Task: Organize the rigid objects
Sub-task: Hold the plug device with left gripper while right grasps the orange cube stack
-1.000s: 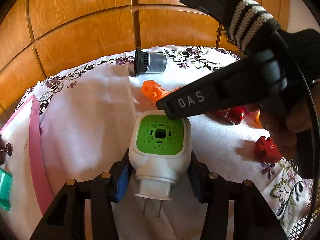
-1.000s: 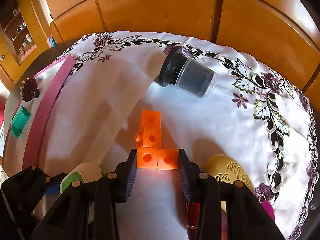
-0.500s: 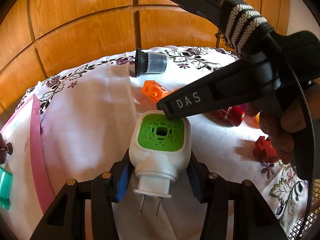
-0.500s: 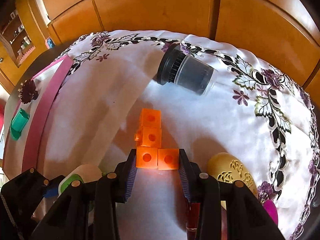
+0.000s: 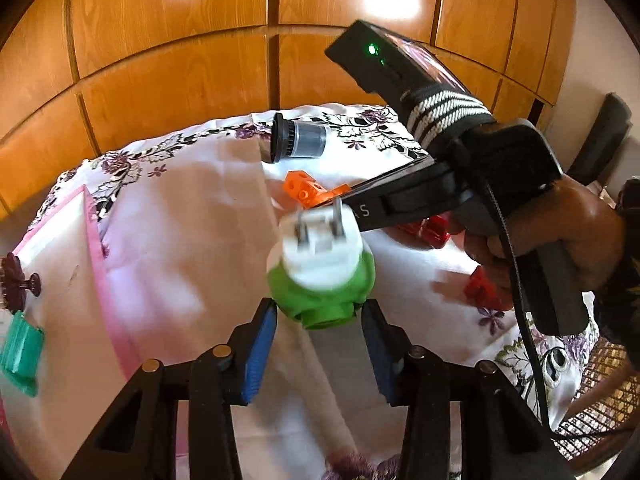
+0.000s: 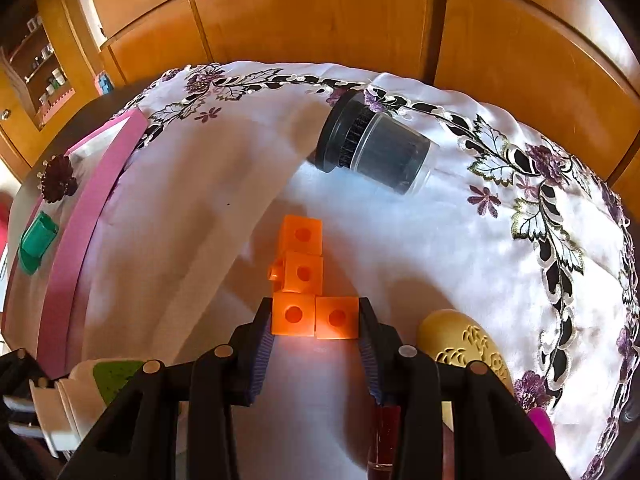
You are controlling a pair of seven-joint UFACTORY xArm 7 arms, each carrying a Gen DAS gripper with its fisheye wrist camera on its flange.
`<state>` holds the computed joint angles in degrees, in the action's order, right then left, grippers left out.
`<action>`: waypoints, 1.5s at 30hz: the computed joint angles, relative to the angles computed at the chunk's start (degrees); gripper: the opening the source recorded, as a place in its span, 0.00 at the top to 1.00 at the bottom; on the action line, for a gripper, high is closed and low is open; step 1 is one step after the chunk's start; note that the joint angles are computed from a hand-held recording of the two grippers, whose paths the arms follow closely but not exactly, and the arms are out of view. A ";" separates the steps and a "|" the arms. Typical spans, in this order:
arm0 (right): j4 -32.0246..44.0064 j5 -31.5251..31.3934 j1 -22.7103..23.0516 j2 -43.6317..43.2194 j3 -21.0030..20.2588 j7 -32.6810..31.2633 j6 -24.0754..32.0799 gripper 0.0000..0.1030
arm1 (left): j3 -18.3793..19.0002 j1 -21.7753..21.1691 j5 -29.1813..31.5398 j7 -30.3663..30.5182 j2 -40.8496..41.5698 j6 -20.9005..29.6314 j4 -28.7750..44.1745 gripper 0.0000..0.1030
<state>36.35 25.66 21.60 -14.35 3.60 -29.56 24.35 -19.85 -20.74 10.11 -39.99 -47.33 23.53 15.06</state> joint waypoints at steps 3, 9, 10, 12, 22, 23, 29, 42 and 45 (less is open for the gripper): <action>0.17 0.74 0.11 0.05 -0.29 -0.29 0.34 0.62 | 1.14 -0.80 -0.75 0.25 -2.24 1.16 -0.60 0.74; -0.22 0.34 -0.16 -0.27 0.17 0.40 -0.01 0.62 | 1.52 -1.17 -0.84 1.78 -4.31 2.40 -1.26 0.74; -0.21 0.24 -0.19 -0.34 0.17 0.67 0.15 0.62 | 1.99 -1.70 -1.26 2.30 -3.90 2.54 -1.19 0.74; -0.07 0.16 -0.30 -0.41 0.10 1.33 0.72 0.62 | 2.49 -2.33 -2.13 2.80 -2.93 2.49 -1.32 0.74; 1.51 2.42 -0.57 0.23 -0.73 1.04 3.40 0.62 | 3.54 -0.57 -3.41 4.05 -1.77 1.19 0.09 0.37; 1.74 2.87 -0.70 0.31 -0.80 1.10 3.85 0.62 | 3.83 -0.33 -3.46 4.47 -0.73 0.93 0.66 0.37; 2.27 3.89 -1.49 0.43 -0.41 0.92 4.91 0.62 | 4.06 1.87 -2.91 6.98 8.72 0.82 5.50 0.37; 2.11 3.14 -1.84 0.55 0.15 0.44 4.03 0.62 | 6.07 -0.32 -5.13 7.16 3.39 2.57 2.08 0.49; 1.90 2.15 -1.79 0.54 0.43 0.89 3.36 0.62 | 7.46 -1.24 -6.80 7.45 -4.63 5.90 0.02 0.49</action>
<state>38.25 27.80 19.81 -13.81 4.02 -28.67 27.71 -12.39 -21.99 3.31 -32.53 -51.96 29.43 15.08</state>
